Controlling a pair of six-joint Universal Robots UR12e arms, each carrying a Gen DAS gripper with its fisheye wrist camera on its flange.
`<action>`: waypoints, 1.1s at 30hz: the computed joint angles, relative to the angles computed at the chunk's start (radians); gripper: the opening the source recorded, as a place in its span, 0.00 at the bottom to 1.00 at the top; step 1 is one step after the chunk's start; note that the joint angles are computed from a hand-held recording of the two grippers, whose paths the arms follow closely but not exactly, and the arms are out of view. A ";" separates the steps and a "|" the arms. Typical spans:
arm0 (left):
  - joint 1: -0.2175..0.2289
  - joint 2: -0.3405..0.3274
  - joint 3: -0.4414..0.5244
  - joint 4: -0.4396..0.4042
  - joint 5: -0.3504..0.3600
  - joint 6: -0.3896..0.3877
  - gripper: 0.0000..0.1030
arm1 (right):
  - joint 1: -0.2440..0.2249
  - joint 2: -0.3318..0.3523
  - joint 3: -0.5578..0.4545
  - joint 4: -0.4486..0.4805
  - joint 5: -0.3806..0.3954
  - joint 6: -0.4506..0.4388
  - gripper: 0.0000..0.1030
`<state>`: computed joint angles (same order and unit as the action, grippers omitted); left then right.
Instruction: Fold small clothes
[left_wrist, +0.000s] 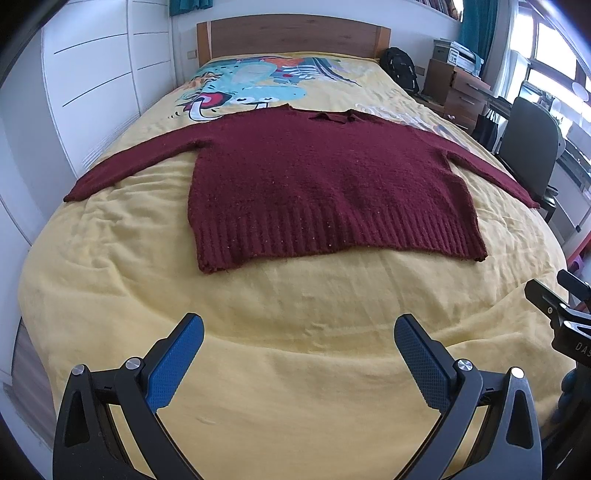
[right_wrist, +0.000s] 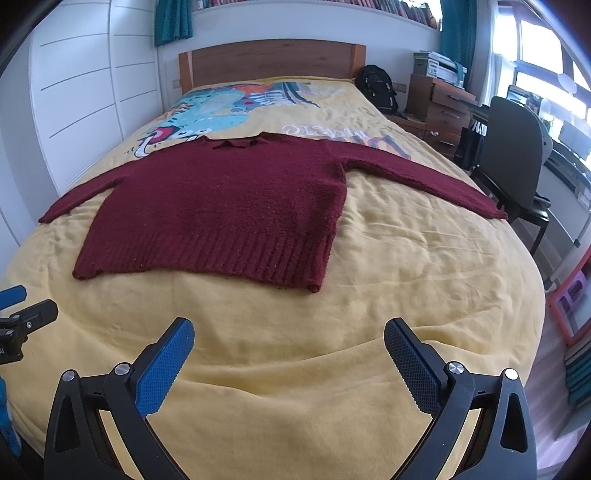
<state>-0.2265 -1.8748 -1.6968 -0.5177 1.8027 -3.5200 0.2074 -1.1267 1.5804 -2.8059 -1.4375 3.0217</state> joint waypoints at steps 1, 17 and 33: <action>0.001 -0.001 0.000 -0.001 -0.003 -0.002 0.99 | 0.000 0.000 0.000 0.000 0.001 -0.001 1.00; 0.006 0.003 -0.003 0.000 -0.007 -0.021 0.99 | 0.001 0.003 -0.003 0.002 0.000 -0.005 1.00; 0.010 0.003 0.006 -0.040 -0.014 -0.017 0.99 | -0.001 0.002 -0.003 0.004 0.000 -0.002 1.00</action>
<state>-0.2169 -1.8717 -1.6907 -0.5579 1.7891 -3.5367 0.2064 -1.1245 1.5777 -2.8015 -1.4377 3.0201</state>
